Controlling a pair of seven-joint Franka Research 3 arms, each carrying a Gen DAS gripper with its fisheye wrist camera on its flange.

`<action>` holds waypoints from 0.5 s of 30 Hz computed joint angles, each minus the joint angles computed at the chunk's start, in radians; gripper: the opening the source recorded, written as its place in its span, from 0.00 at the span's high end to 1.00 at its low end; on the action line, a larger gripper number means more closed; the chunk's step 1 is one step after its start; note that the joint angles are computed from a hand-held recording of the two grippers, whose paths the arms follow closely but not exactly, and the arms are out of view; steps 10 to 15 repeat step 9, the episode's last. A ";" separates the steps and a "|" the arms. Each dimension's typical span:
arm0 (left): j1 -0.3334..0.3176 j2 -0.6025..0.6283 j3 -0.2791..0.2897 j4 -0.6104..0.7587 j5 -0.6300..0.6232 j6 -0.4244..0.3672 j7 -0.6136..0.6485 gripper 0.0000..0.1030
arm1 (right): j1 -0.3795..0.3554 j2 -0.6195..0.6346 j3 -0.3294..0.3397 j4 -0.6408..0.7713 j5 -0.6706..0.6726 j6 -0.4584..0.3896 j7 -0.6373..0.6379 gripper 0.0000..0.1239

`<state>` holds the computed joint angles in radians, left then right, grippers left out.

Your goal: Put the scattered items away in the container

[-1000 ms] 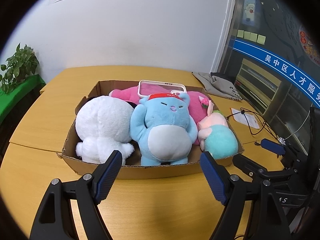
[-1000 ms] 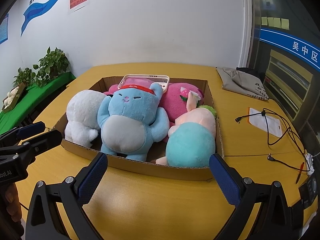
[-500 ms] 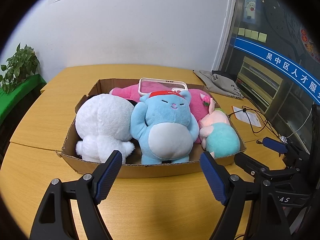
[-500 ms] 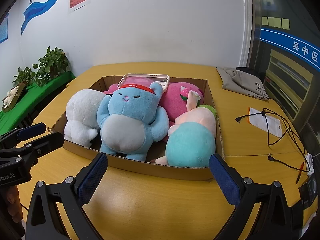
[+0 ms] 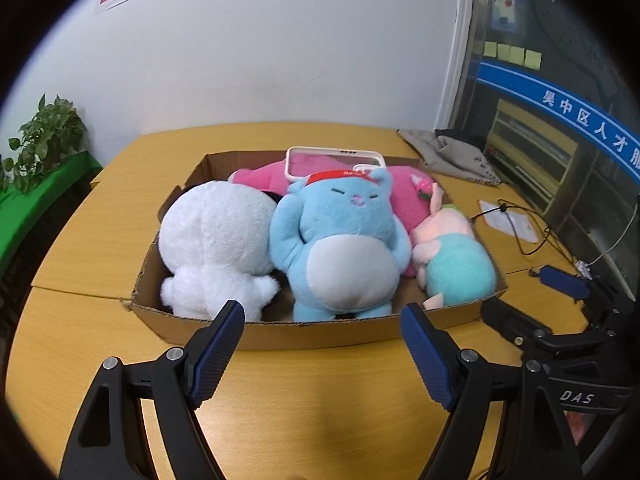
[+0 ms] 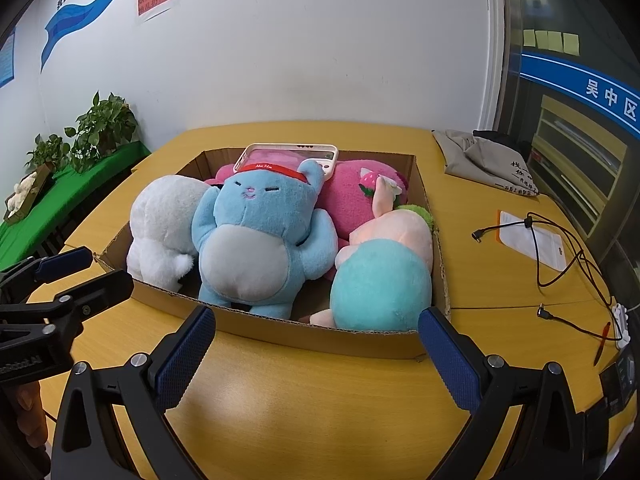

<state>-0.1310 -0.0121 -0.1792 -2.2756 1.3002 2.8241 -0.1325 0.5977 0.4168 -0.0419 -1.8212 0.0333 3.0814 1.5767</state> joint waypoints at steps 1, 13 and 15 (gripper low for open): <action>0.001 0.000 0.001 -0.001 0.009 0.010 -0.006 0.22 | -0.001 0.000 0.001 0.000 0.001 -0.001 -0.001 0.17; -0.015 -0.016 -0.016 -0.005 0.048 -0.049 -0.021 0.22 | 0.001 0.000 0.000 -0.003 0.001 -0.002 -0.001 0.17; -0.015 -0.016 -0.016 -0.005 0.048 -0.049 -0.021 0.22 | 0.001 0.000 0.000 -0.003 0.001 -0.002 -0.001 0.17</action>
